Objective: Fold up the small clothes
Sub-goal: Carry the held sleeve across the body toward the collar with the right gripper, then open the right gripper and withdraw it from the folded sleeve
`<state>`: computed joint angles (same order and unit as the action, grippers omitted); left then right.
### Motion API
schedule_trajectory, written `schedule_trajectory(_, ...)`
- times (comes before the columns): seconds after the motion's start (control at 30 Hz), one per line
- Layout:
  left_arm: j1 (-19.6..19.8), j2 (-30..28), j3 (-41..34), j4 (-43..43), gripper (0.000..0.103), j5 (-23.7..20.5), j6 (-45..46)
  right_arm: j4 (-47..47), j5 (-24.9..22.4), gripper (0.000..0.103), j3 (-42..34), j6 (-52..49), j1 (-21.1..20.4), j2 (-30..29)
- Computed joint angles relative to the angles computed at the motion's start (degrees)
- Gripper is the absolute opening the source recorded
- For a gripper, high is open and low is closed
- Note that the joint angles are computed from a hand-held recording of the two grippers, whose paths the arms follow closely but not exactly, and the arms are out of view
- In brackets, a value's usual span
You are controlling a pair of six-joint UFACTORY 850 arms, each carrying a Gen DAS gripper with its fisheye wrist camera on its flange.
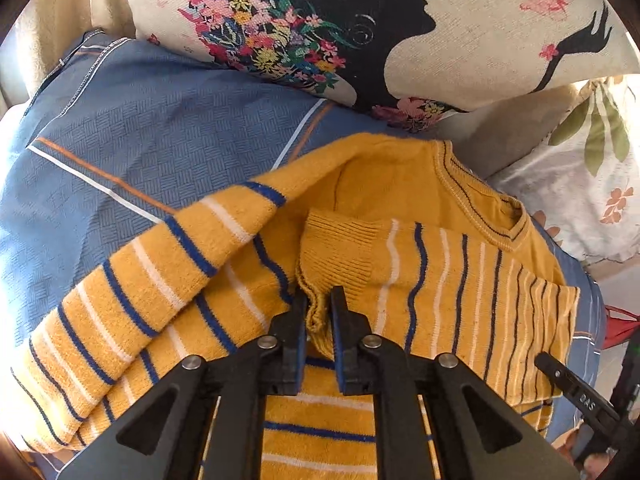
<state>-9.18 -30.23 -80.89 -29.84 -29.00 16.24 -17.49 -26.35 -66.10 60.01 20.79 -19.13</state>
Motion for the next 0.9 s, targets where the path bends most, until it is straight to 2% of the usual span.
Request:
schedule_trajectory(0.07, 1.6, 2.2, 2.0, -1.6, 0.013, -0.4, 2.6, 1.5, 1.1, 0.066, 0.1, -2.8, 0.0, -0.1)
schedule_trajectory(0.1, 2.5, 3.5, 3.1, -1.9, 0.014, -0.6, 3.4, 1.6, 1.8, 0.077, 0.0, -4.4, 0.2, -0.4)
schedule_trajectory(0.13, 3.2, 4.9, 4.4, -0.5, 0.021, -0.1, 2.6, 1.2, 1.4, 0.085, -0.6, -6.4, 0.8, -1.0)
schedule_trajectory(0.17, 4.1, 7.1, 6.7, 1.0, 0.025, 1.0, 2.0, -1.1, -1.4, 0.086, -2.2, -8.6, 1.9, -2.3)
schedule_trajectory(0.2, 5.0, 9.0, 8.5, 2.8, 0.031, 2.2, 1.2, -4.5, -6.2, 0.086, -4.6, -10.3, 3.5, -4.2)
schedule_trajectory(0.23, 5.7, 11.1, 10.5, 4.9, 0.033, 3.3, -0.2, -8.6, -9.6, 0.086, -6.2, -9.9, 5.0, -5.4)
schedule_trajectory(0.27, 7.0, 13.0, 12.2, 6.8, 0.033, 3.8, -1.3, -10.3, -11.0, 0.086, -6.8, -8.4, 5.6, -5.6)
schedule_trajectory(0.33, 10.0, 16.5, 15.0, 9.2, 0.034, 3.3, -3.3, -6.8, -13.8, 0.085, -8.5, -7.2, 5.5, -6.1)
schedule_trajectory(0.37, 12.0, 18.3, 16.7, 8.8, 0.036, 3.0, -2.7, -4.7, -13.1, 0.085, -8.3, -6.7, 5.2, -5.6)
schedule_trajectory(0.43, 16.2, 21.9, 19.7, 9.3, 0.042, 2.5, -3.2, -0.2, -8.6, 0.083, -6.4, -6.9, 4.7, -3.5)
schedule_trajectory(0.5, 20.0, 25.2, 22.7, 12.2, 0.048, 2.6, -5.4, 0.6, -5.5, 0.082, -5.0, -7.2, 5.5, -1.9)
schedule_trajectory(0.57, 22.5, 27.1, 25.5, 15.7, 0.052, 3.5, -8.7, 0.6, -4.7, 0.082, -5.0, -8.5, 6.8, -1.6)
schedule_trajectory(0.7, 28.6, 29.9, 30.1, 11.9, 0.054, 1.6, -4.1, 2.0, -3.9, 0.082, -5.7, -11.8, 10.0, -2.6)
schedule_trajectory(0.77, 29.9, 31.0, 32.7, 8.8, 0.057, 1.3, 0.2, 2.1, -3.7, 0.082, -6.5, -12.2, 11.3, -3.5)
schedule_trajectory(0.8, 30.0, 31.3, 33.7, 8.3, 0.062, 1.4, 1.4, 2.9, -3.6, 0.082, -7.2, -13.2, 11.9, -4.2)
schedule_trajectory(0.9, 27.9, 30.4, 35.3, 13.1, 0.065, 3.2, -2.7, 3.7, -4.2, 0.082, -9.0, -13.8, 13.9, -6.2)
